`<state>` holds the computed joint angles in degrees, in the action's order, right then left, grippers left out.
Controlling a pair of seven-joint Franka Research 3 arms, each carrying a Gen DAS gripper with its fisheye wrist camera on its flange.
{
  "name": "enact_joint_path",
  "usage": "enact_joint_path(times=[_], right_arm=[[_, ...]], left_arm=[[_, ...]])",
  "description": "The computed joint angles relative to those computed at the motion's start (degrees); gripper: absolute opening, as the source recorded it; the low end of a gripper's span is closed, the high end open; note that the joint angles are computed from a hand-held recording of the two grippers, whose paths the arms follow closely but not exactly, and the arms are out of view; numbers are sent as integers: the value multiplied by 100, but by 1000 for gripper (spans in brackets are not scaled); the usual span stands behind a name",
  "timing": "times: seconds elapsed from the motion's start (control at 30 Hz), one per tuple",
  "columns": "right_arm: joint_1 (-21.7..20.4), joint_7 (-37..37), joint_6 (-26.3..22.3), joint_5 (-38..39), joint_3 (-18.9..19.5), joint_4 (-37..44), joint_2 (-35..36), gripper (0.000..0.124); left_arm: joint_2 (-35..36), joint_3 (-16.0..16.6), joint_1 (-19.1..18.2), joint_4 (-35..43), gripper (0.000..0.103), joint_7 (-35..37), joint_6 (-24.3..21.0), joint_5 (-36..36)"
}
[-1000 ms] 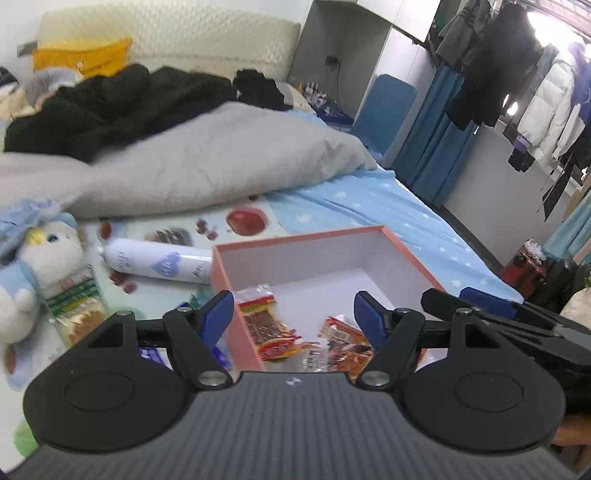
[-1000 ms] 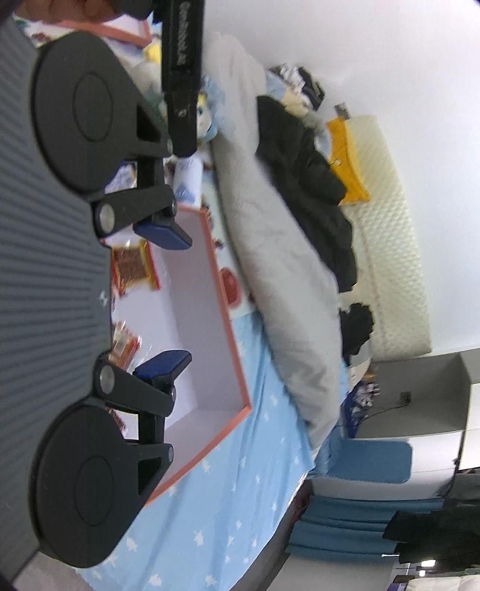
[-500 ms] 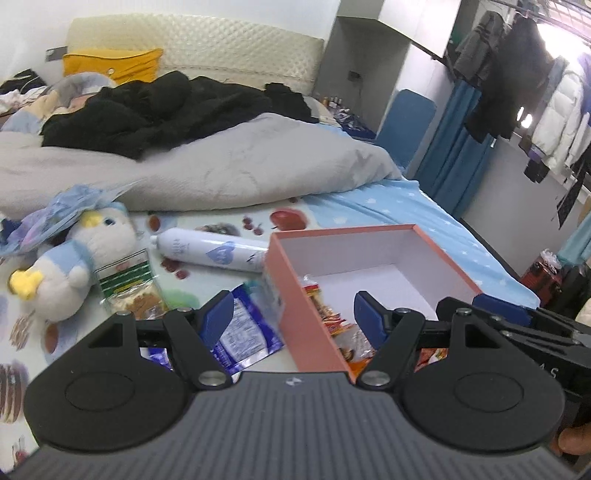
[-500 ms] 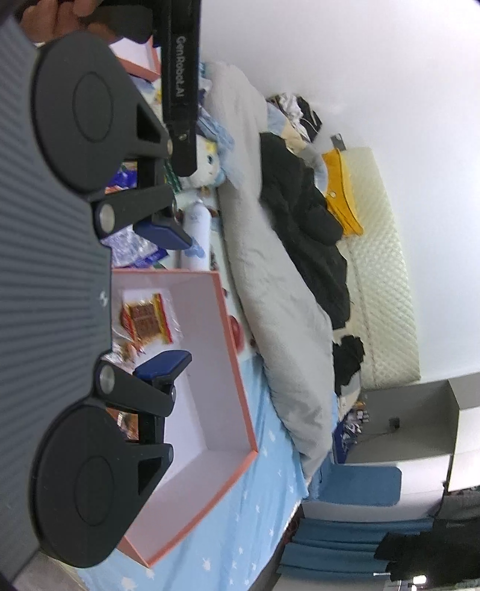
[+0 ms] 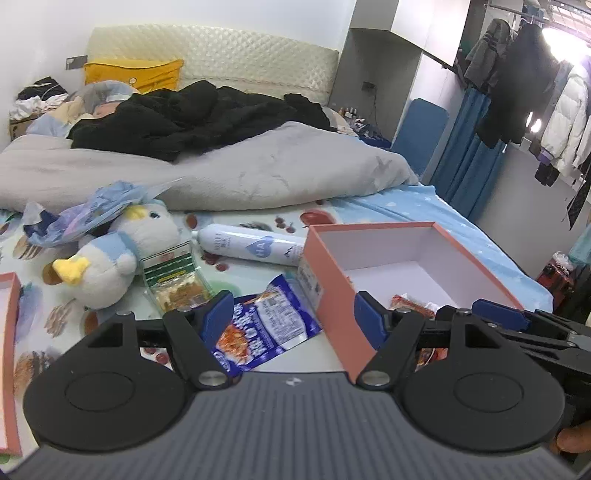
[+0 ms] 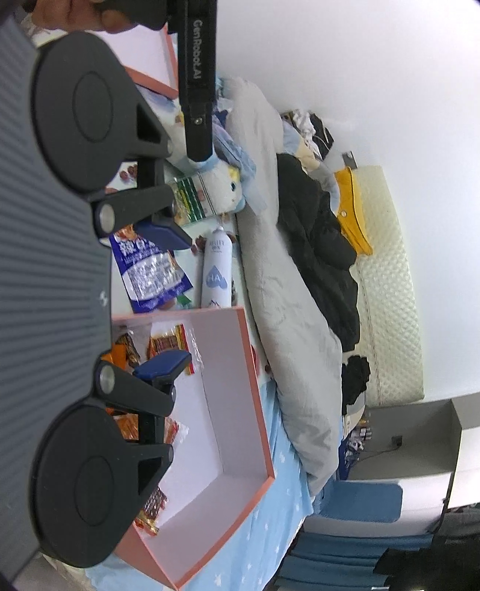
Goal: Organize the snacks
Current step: 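Move both open tools back to the blue bag and green-label packet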
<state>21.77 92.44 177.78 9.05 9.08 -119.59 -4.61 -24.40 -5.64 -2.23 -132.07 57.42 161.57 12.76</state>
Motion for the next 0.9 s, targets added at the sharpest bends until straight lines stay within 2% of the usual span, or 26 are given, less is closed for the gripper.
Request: enact_joint_path(times=[0.1,0.2,0.33,0.63,0.7,0.83,0.9], right_arm=[[134,-212,-19,221,-9,-102,-39,63],[295,-483,-36,512,-37,-165,-38,63],[382,-559,-115,665,16,-117,68,63],[402,-29,-146,57,156,-79,299,63],[468,-170,-196,203,132,-47,379,63],[529,154,-255,-391,53,119,671,63],[569,112,-270,-392,28,253,835,63]], left_arm=[[-198,22,2,-256,76,-32,-9,-21],[-407,-122,255,-548,76,-271,90,200],[-571,-24,292,-850,76,-368,98,208],[-724,369,85,-1333,76,-154,106,-176],[-669,379,133,-1399,76,-134,165,-224],[-445,480,192,-1436,77,-57,257,-356],[-241,485,265,-1356,77,-1,246,-365]])
